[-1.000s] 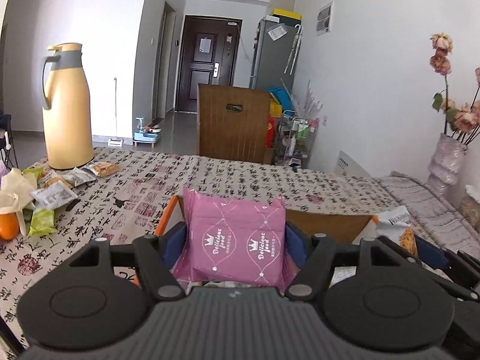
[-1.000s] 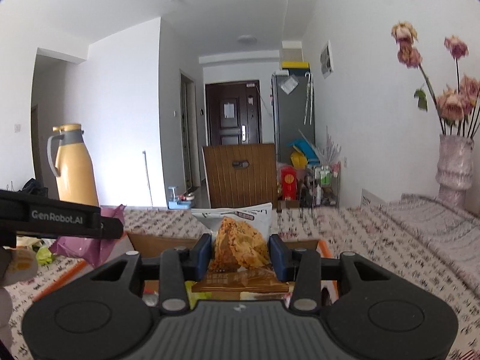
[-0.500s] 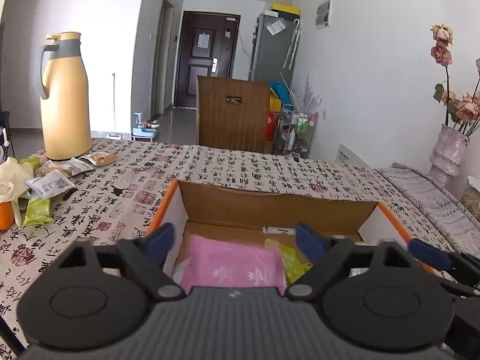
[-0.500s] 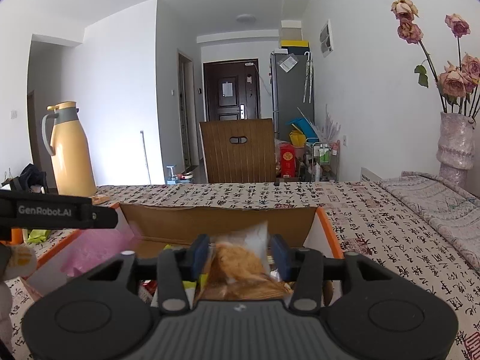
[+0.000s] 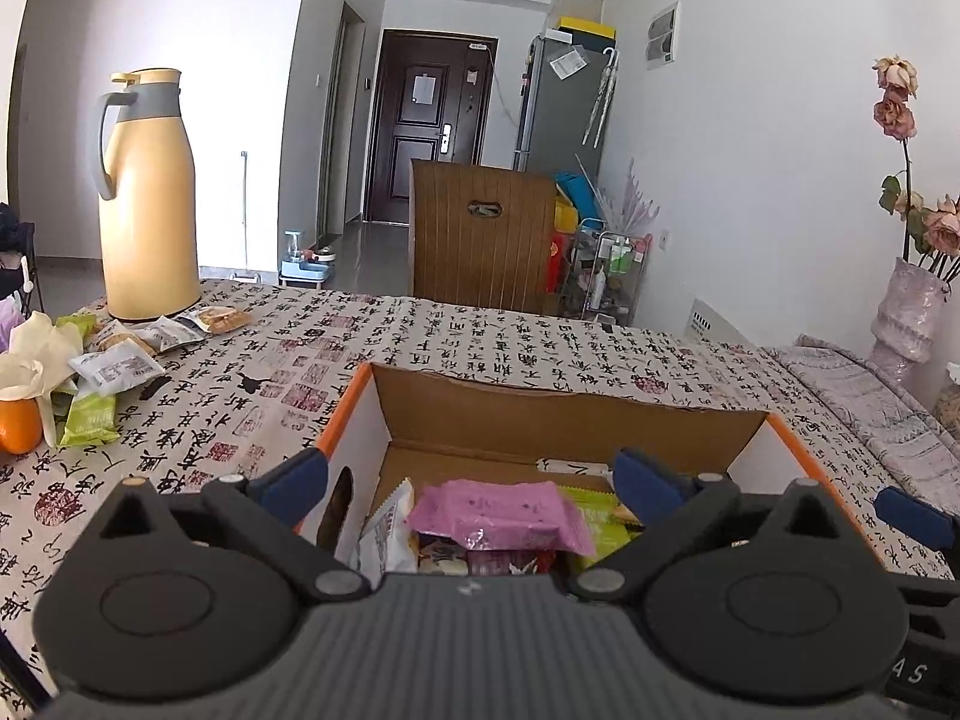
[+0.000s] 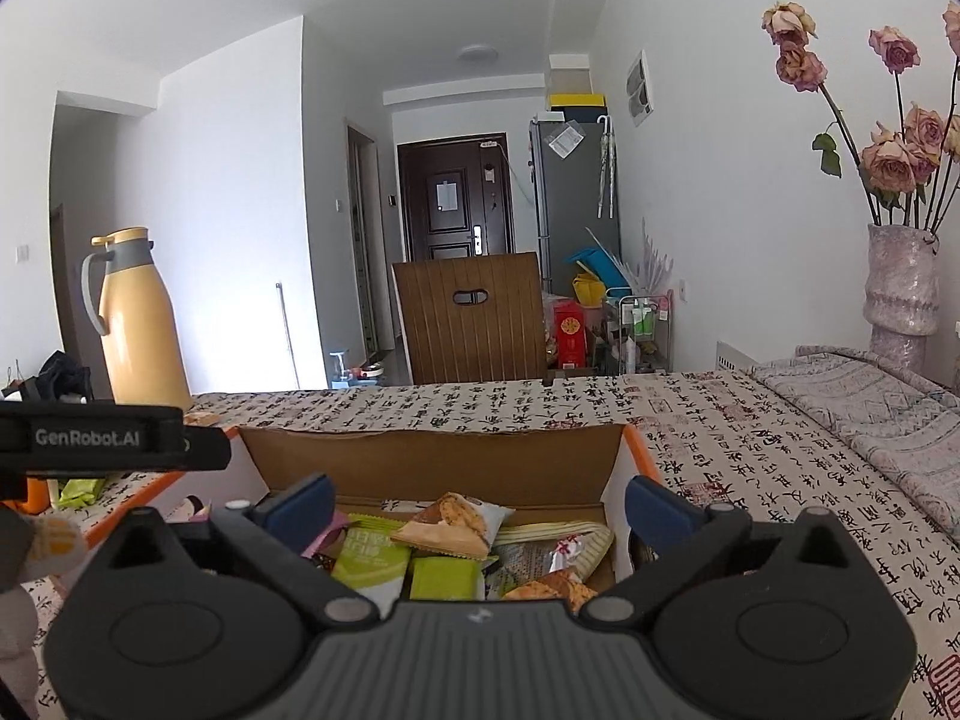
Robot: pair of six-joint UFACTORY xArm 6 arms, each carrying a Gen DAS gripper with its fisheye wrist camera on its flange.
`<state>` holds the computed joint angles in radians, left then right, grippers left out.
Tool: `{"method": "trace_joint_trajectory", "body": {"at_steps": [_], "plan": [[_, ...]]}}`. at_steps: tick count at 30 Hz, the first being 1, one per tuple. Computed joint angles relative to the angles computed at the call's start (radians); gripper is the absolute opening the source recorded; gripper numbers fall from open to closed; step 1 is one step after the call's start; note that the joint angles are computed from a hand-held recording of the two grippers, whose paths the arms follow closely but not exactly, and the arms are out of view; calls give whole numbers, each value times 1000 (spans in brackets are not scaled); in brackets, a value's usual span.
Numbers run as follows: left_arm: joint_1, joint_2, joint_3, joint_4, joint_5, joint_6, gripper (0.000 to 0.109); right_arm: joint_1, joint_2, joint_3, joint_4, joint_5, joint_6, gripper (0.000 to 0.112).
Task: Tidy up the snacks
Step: 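Open both grippers to drop the packets into the box, then move both grippers back over the snack pile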
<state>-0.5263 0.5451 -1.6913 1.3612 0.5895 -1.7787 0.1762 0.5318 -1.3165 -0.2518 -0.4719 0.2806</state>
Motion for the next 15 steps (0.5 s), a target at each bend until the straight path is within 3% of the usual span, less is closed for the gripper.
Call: {"method": "trace_joint_trajectory", "body": {"at_steps": [15], "plan": [[-26, -33, 20, 41, 23, -30, 103, 1, -36, 35, 58, -55, -32, 103]]}}
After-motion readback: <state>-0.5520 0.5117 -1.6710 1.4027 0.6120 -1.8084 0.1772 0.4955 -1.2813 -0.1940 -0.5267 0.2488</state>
